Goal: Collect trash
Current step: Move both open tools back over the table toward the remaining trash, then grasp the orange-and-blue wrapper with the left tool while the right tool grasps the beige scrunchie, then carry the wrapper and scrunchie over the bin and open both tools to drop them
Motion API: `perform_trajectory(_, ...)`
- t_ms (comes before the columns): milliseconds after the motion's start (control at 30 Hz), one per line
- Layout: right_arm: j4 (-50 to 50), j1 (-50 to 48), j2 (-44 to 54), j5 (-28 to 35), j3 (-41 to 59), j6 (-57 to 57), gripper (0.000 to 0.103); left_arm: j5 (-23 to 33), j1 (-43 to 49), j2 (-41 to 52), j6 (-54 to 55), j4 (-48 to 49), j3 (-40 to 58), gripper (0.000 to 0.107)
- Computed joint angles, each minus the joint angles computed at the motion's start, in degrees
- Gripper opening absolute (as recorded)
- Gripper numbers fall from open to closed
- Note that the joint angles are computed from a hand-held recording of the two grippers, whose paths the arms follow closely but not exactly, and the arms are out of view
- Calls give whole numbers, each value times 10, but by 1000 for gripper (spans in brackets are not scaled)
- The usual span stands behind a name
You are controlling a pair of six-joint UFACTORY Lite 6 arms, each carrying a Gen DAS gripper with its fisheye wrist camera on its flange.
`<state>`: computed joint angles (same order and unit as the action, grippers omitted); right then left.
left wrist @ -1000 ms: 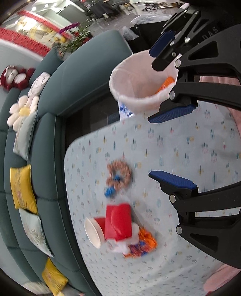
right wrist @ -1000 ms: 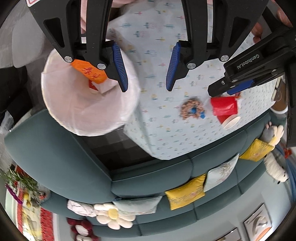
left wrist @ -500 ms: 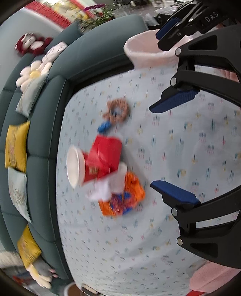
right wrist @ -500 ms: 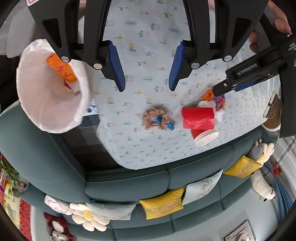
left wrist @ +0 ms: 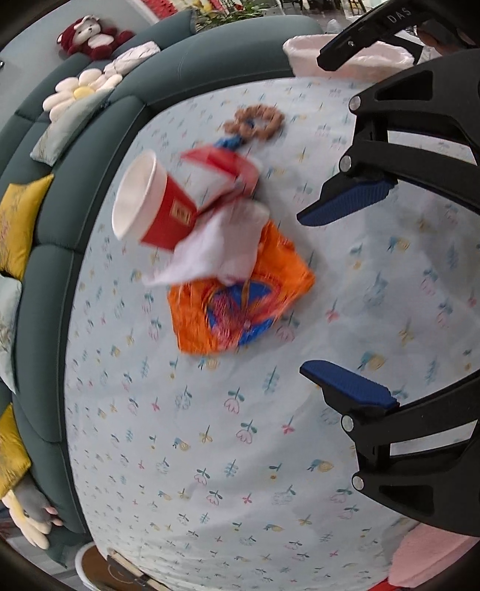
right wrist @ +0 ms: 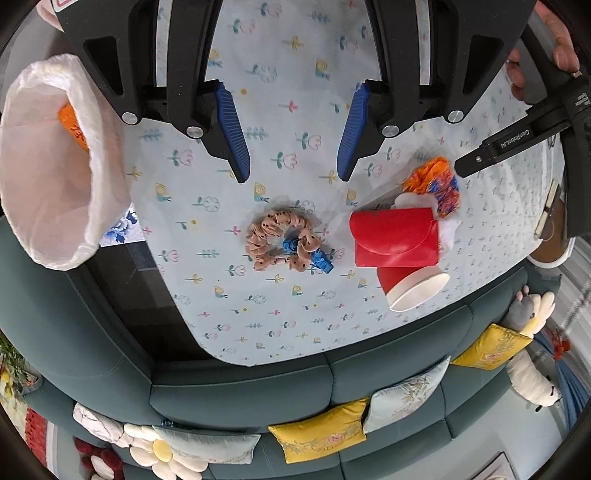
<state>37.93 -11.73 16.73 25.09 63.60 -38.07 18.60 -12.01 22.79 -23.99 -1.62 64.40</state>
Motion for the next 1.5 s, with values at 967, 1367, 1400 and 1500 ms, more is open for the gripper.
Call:
perform_trajectory(967,-95,22,316,7,284,161,10,6,-16,169,47,-42,147,6)
perform_trajectory(1367,47,-16,126,-16,65,-18,6,-15,-72,55,-26,-10,33,3)
perform_trajectory(1400,61,-24,107,-14,47,-35,6,-16,-83,41,-41,-3,23,3)
perform_trajectory(1500,94,-55,55,2,3,-80,6,-10,-118,9,-94,36,7,3)
